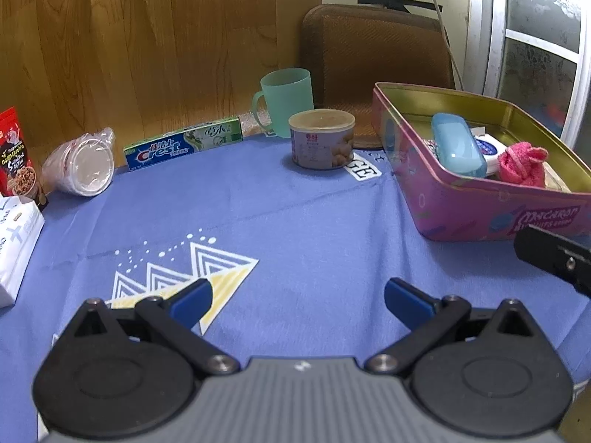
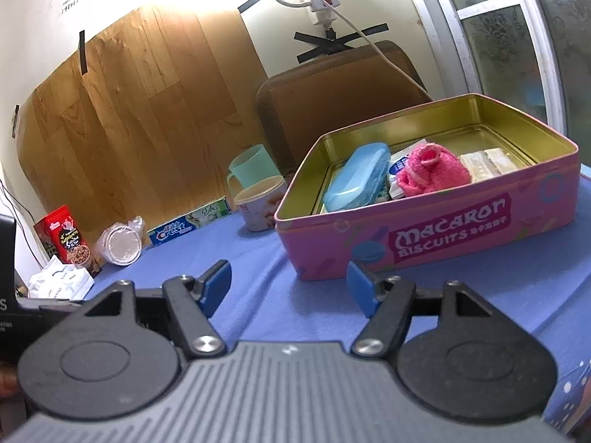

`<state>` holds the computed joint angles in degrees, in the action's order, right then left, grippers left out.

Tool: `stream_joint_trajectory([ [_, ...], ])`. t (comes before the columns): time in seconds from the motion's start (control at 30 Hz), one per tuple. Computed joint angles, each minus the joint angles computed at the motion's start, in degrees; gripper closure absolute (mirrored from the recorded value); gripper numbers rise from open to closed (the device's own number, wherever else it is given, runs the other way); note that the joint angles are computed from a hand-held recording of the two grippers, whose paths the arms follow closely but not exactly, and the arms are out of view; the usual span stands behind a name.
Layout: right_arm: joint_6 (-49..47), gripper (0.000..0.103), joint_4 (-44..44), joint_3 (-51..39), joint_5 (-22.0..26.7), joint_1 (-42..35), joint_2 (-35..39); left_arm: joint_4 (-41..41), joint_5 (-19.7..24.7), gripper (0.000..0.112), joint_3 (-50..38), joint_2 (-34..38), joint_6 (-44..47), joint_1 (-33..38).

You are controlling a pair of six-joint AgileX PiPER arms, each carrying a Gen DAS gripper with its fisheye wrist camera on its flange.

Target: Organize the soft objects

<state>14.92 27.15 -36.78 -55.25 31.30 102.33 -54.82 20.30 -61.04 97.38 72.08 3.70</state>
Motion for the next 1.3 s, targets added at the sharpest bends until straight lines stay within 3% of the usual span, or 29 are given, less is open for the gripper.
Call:
stream_joint_trajectory([
  [0.23,2.4,0.029,-1.6,-0.7,1.7,-0.7,0.2,-8.9,-7.0,0.01,5.0,-2.3,10.7,-1.7],
  [0.53,5.4,0.027,-2.3,0.4,0.6,-1.4,0.2,-6.3,-8.0,0.01,7.3,-4.5,10.8,-4.2],
  [0.67,7.3,0.027,-3.4,1.0,0.0,-2.2,0.3,3.2,-9.9,0.01,7.8,-4.9,2.0,-6.5],
  [0.87,8.9,0.025,-4.2,2.0,-1.7,-2.7,0.3,3.6,-10.6,0.01,9.0,-5.8,2.2,-7.7],
  [1.3,10.2,0.024,-3.0,3.6,-4.0,-2.2,-0.1,11.7,-10.3,0.01,9.2,-6.7,-6.7,-9.2],
])
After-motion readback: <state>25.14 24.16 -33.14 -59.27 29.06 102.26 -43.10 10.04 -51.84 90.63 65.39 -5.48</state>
